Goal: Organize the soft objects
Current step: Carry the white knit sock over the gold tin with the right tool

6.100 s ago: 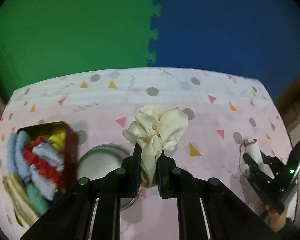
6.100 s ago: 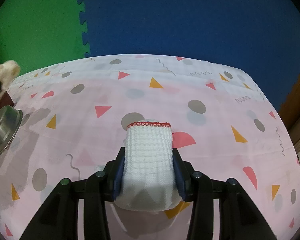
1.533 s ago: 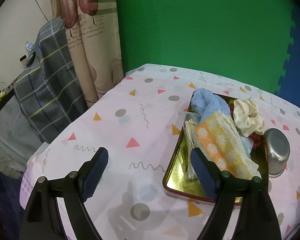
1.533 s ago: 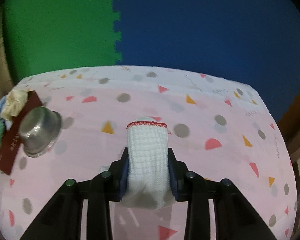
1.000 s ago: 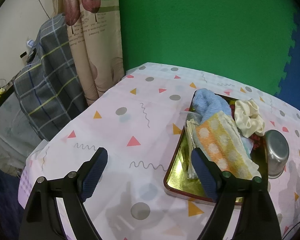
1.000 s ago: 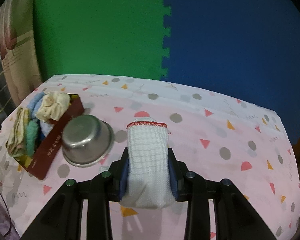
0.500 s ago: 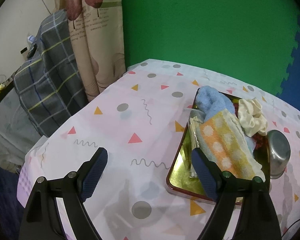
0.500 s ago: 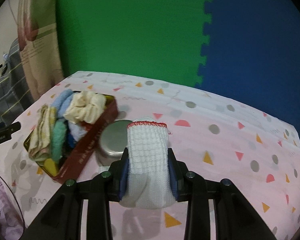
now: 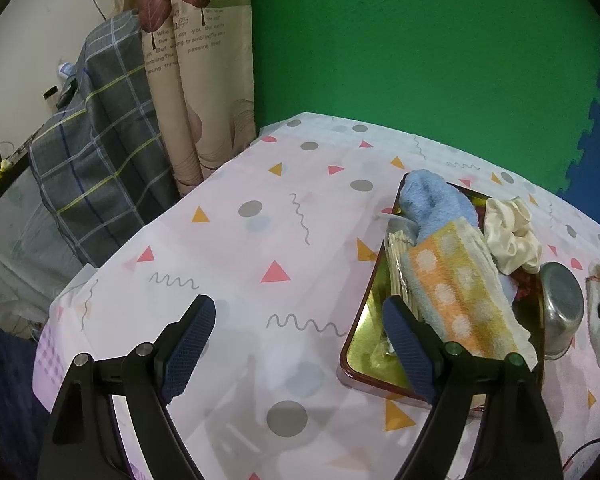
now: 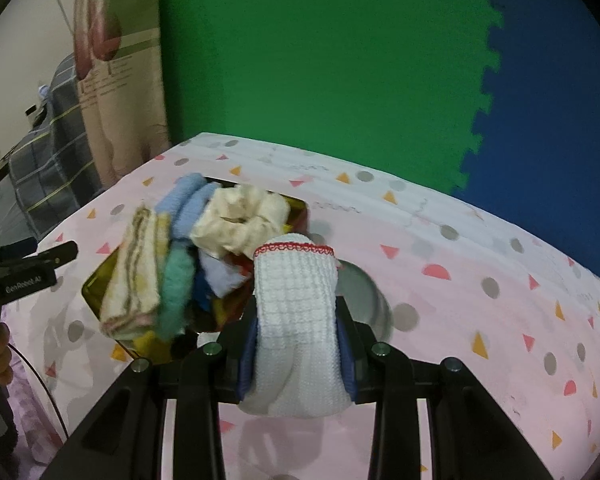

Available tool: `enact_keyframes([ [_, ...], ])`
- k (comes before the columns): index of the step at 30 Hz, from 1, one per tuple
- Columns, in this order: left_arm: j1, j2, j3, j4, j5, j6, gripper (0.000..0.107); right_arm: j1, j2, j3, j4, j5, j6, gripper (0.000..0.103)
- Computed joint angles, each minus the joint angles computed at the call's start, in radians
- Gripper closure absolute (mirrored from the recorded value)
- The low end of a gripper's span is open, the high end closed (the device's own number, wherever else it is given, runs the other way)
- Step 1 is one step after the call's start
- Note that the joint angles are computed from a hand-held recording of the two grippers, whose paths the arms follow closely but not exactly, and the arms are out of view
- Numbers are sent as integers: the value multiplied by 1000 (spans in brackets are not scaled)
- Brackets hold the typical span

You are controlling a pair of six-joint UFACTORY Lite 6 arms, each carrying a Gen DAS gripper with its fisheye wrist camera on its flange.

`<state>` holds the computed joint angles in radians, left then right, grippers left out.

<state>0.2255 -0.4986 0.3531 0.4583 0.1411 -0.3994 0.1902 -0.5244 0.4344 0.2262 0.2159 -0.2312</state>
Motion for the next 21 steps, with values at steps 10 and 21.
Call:
enact_keyframes([
  [10,10,3,1,-24,-5,29,24,188,164,101,-507,-52,578,69],
  [21,34,4,4,-150,-9,156,24,283,364,219,-1005,-57,1115,69],
])
